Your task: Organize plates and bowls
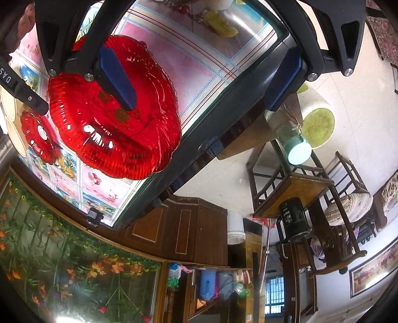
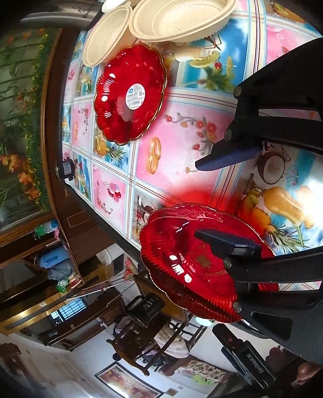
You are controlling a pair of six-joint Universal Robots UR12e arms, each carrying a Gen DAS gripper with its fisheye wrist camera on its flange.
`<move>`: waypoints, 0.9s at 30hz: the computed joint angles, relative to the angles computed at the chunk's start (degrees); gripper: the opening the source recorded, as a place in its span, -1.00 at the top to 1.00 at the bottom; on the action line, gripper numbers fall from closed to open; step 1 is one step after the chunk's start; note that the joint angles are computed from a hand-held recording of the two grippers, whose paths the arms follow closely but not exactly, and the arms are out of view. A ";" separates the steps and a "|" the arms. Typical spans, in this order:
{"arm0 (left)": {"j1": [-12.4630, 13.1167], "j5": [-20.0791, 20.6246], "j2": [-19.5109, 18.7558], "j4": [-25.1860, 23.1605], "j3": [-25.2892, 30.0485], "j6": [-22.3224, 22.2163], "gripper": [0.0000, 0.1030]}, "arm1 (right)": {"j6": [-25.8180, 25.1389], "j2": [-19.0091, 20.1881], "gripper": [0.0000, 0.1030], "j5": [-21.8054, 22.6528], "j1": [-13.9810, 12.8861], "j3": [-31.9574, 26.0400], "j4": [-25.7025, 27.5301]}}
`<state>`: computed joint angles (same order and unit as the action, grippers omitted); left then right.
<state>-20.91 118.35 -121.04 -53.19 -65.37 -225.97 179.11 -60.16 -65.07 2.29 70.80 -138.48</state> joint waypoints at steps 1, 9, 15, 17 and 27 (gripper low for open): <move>0.14 -0.32 0.02 -0.29 0.06 -0.14 -0.98 | -0.23 0.13 0.03 0.02 0.04 -0.20 0.19; 1.52 -4.95 -0.81 -3.47 1.79 -0.89 -0.98 | -0.83 1.18 0.03 -0.04 0.50 -2.48 3.52; 1.76 -6.43 -1.53 -4.55 2.82 -0.77 -0.97 | -0.87 2.05 0.03 -1.50 0.95 -4.09 5.99; 1.85 -7.20 -1.84 -5.41 3.40 -0.40 -0.97 | -0.79 2.46 0.03 -1.86 1.05 -4.64 6.70; 2.13 -9.31 -3.05 -8.11 5.10 0.23 -0.77 | 0.77 4.05 0.03 -2.29 1.26 -6.89 10.26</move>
